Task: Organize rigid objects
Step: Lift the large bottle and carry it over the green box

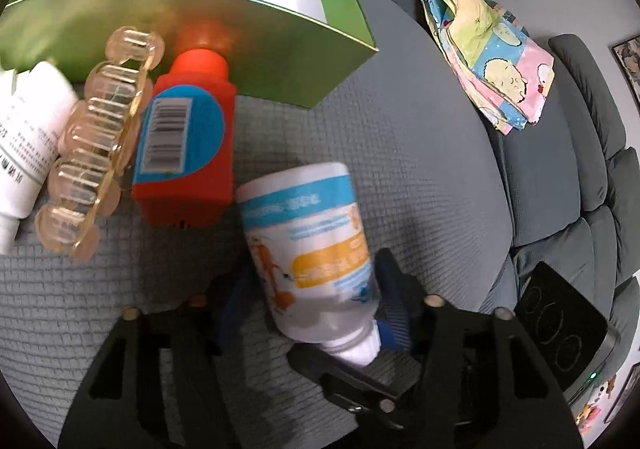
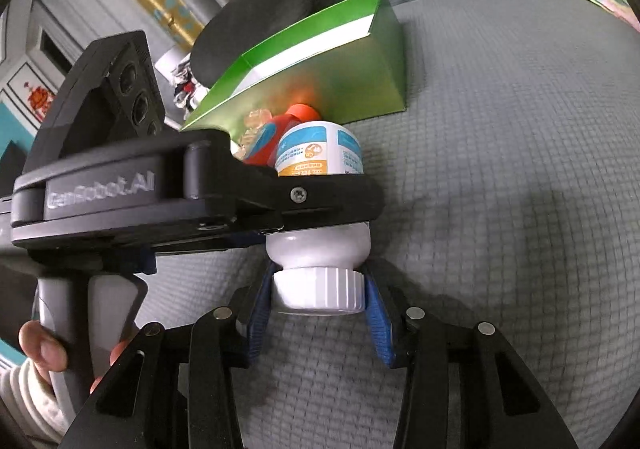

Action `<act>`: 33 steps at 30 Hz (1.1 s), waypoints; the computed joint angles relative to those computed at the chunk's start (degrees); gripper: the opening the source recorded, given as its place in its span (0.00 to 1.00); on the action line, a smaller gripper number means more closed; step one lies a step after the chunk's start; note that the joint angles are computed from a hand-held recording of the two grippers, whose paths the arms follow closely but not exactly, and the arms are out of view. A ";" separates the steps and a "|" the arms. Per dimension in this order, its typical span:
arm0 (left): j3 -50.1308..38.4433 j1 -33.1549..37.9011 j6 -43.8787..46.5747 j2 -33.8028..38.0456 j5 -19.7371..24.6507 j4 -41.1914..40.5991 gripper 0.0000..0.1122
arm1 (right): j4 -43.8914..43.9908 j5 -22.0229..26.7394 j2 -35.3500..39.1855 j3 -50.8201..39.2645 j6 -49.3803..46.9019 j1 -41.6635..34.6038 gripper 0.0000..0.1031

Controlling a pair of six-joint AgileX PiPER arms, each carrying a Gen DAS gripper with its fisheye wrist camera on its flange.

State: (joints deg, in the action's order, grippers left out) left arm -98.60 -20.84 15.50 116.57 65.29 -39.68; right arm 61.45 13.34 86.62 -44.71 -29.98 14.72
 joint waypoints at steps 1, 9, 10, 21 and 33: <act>0.69 0.02 0.30 -0.50 -0.24 0.13 0.52 | 0.50 0.29 -0.02 -0.03 -0.61 -0.18 0.44; 4.66 -0.94 2.70 -5.05 -3.17 1.84 0.51 | 2.35 -1.22 -0.69 -0.17 -3.06 1.61 0.44; 4.89 -1.27 2.93 -5.59 -3.77 2.16 0.51 | 2.16 -1.40 -0.98 -0.17 -3.02 1.82 0.44; 9.08 -1.53 6.38 -13.55 -9.27 5.10 0.51 | 12.31 -5.03 -3.72 -0.74 -15.83 4.79 0.44; 9.81 0.94 9.28 -17.78 -12.26 5.09 0.52 | -2.69 -8.04 -3.05 -5.95 -3.97 8.78 0.44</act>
